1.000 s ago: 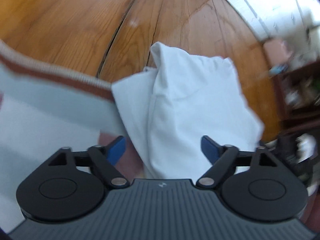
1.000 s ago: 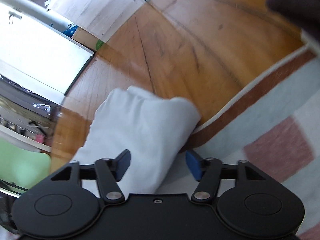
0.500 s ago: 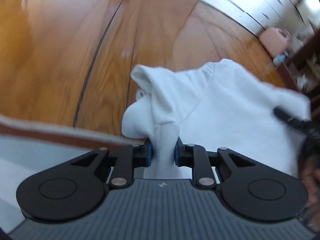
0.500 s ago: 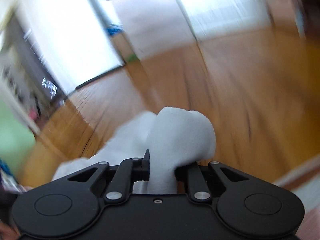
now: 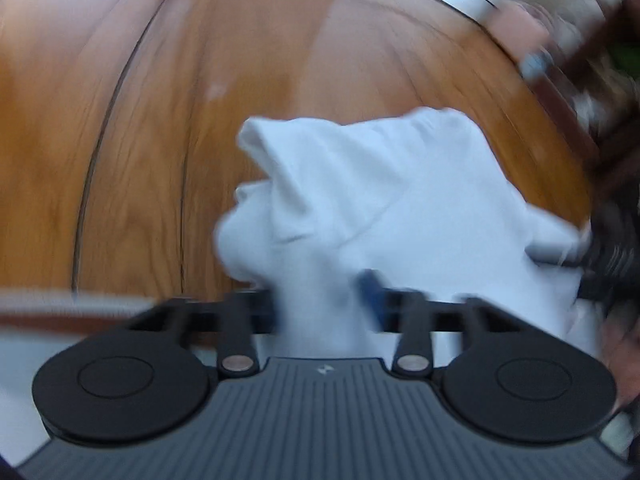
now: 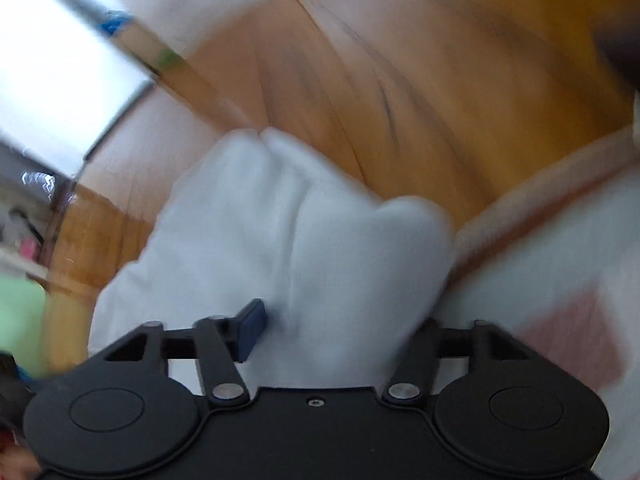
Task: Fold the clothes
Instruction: 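Carry the white shirt bundle with both grippers toward the clothes stack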
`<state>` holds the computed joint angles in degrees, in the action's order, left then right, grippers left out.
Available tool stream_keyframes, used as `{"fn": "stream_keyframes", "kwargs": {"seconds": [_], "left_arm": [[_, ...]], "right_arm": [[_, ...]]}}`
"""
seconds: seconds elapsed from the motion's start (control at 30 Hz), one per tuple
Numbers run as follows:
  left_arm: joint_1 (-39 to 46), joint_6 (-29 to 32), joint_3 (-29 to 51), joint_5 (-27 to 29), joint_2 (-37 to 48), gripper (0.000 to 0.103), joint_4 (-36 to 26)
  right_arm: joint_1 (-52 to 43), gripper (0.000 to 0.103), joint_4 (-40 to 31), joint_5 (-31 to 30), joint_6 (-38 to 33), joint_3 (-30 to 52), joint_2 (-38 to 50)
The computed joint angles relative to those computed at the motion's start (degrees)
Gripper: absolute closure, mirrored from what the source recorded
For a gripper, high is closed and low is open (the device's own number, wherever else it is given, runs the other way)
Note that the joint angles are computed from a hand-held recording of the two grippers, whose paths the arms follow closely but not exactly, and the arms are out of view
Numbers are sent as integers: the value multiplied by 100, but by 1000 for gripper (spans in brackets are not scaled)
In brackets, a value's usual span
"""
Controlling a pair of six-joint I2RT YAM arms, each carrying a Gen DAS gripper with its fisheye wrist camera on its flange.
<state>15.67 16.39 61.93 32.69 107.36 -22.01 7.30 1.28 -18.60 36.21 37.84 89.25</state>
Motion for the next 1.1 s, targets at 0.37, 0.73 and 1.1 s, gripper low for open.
{"fn": "stream_keyframes", "kwargs": {"seconds": [0.37,0.73,1.1], "left_arm": [[-30,-340,-415,294,-747,89,655],[228,-424,-1536,446,-4030,89,-195],[-629,-903,-1408,80,-6155,89,-1396]], "right_arm": [[1300,89,-1308,1316,-318,371,-1992],[5414,89,-3413,5508,189,956,-4076],[7476,89,-5622,7740,1447,1908,-5477]]}}
